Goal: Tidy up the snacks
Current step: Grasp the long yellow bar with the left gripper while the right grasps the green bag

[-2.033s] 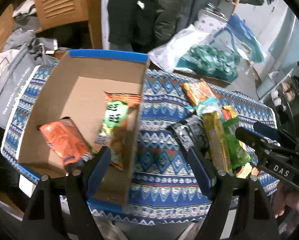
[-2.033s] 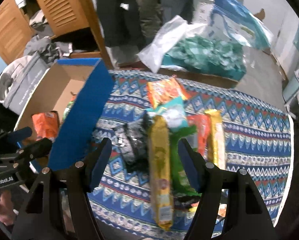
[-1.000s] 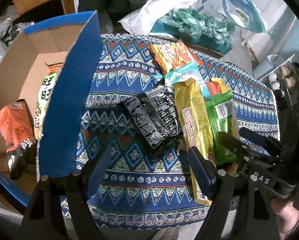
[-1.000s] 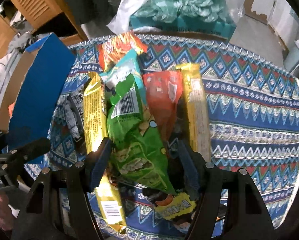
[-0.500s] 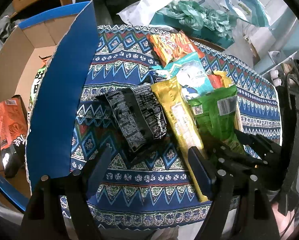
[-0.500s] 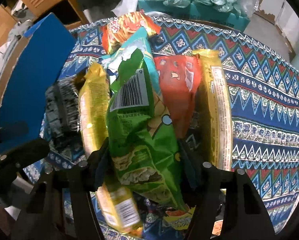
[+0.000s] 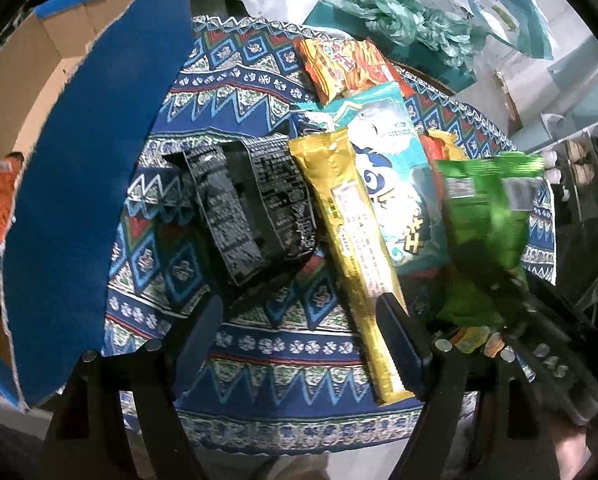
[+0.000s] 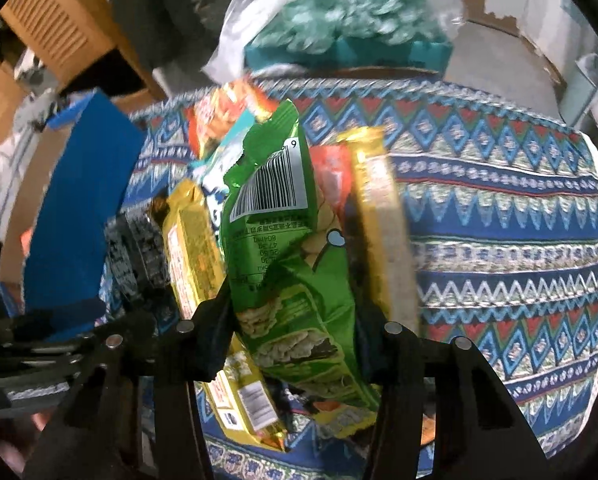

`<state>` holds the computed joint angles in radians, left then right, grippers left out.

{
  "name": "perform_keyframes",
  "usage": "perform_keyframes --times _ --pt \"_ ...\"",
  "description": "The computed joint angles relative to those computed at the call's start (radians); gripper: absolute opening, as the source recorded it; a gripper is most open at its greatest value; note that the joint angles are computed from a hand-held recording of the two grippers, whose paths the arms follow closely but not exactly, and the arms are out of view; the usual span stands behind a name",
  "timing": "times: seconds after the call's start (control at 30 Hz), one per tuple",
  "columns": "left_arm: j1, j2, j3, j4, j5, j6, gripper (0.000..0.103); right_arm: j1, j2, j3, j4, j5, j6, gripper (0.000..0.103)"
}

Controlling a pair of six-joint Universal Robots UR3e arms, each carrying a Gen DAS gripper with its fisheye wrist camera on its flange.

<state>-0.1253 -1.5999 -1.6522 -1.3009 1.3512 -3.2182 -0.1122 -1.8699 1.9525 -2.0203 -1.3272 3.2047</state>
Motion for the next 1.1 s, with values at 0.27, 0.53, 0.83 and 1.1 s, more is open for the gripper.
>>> perform_keyframes --times 0.27,0.53,0.83,1.1 --pt "-0.050 -0.025 0.001 0.028 -0.004 -0.099 0.080 -0.096 -0.129 0.041 0.075 0.020 -0.051 0.049" --pt "-0.108 -0.078 0.008 0.074 -0.021 -0.198 0.080 -0.133 -0.181 0.071 0.103 0.024 -0.084 0.049" --pt "-0.153 -0.153 0.023 0.117 -0.028 -0.260 0.080 -0.175 -0.216 0.092 0.133 0.052 -0.111 0.049" --pt "-0.162 -0.189 0.041 0.133 -0.042 -0.235 0.047 -0.156 -0.191 0.089 0.115 0.044 -0.089 0.049"
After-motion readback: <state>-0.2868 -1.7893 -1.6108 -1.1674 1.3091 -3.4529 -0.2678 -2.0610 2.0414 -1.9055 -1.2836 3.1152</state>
